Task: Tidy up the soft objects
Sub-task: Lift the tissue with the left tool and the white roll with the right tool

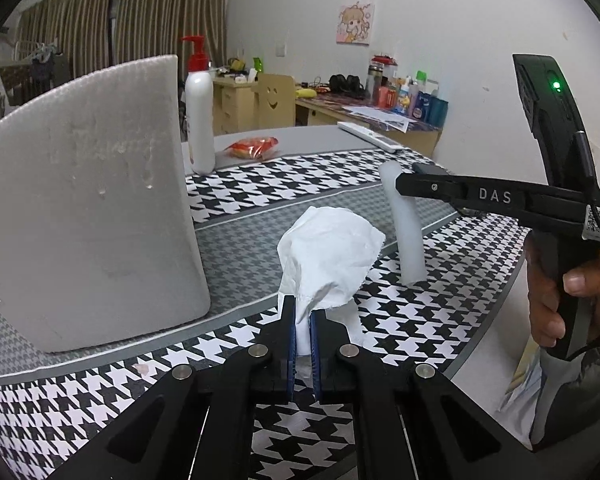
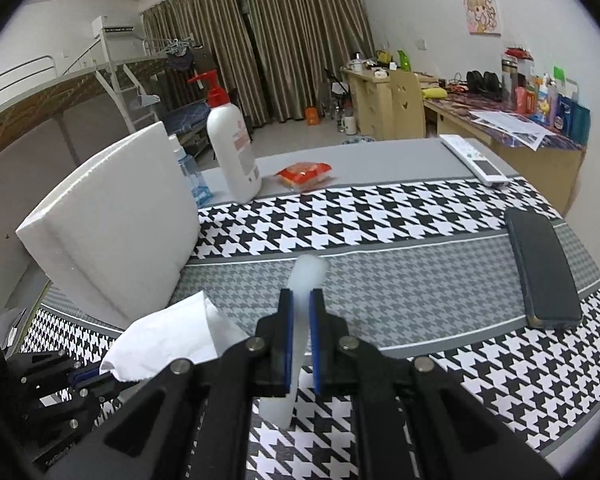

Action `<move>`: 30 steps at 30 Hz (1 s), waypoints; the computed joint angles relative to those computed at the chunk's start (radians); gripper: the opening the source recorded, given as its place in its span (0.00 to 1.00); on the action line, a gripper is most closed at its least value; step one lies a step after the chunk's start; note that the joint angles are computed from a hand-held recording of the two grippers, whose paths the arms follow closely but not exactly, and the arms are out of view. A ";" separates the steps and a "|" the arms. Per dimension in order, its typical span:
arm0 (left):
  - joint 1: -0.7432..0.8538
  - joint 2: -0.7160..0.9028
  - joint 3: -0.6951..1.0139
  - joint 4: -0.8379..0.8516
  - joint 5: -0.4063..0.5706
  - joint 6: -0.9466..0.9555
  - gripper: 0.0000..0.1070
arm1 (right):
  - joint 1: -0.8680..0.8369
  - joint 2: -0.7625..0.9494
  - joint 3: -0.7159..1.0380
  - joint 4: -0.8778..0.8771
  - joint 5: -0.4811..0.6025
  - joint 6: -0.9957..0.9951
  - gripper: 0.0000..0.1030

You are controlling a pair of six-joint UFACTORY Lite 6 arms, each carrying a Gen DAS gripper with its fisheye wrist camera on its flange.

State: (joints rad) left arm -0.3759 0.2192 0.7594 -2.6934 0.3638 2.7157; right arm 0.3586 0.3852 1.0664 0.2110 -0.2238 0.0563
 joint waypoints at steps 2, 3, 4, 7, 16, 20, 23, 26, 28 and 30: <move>0.001 -0.012 -0.007 -0.017 0.000 0.014 0.06 | 0.002 -0.010 -0.008 -0.010 -0.005 0.010 0.10; 0.004 -0.019 -0.012 -0.017 0.001 0.015 0.06 | 0.004 -0.014 -0.011 0.000 -0.006 -0.001 0.10; 0.006 -0.025 -0.016 -0.016 0.001 0.013 0.06 | 0.006 -0.016 -0.013 0.005 -0.008 -0.006 0.10; 0.011 -0.046 -0.029 -0.018 0.004 0.017 0.06 | 0.013 -0.027 -0.020 0.008 -0.011 -0.011 0.10; 0.014 -0.093 -0.048 -0.035 0.004 0.034 0.06 | 0.029 -0.065 -0.046 0.050 -0.027 -0.059 0.10; 0.008 -0.109 -0.050 -0.070 0.000 0.062 0.06 | 0.039 -0.082 -0.056 0.074 -0.032 -0.084 0.10; 0.012 -0.122 -0.052 -0.069 -0.004 0.062 0.06 | 0.044 -0.093 -0.063 0.080 -0.038 -0.091 0.10; 0.020 -0.135 -0.050 -0.054 -0.007 0.052 0.06 | 0.050 -0.101 -0.068 0.093 -0.042 -0.105 0.10; 0.022 -0.143 -0.049 -0.051 -0.006 0.051 0.06 | 0.053 -0.106 -0.069 0.105 -0.044 -0.119 0.10; 0.022 -0.150 -0.046 -0.051 -0.008 0.051 0.06 | 0.057 -0.113 -0.072 0.113 -0.045 -0.129 0.10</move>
State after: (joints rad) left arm -0.3537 0.0693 0.7135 -2.7440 0.3559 2.7670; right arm 0.4158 0.2722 0.9948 0.3236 -0.2691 -0.0732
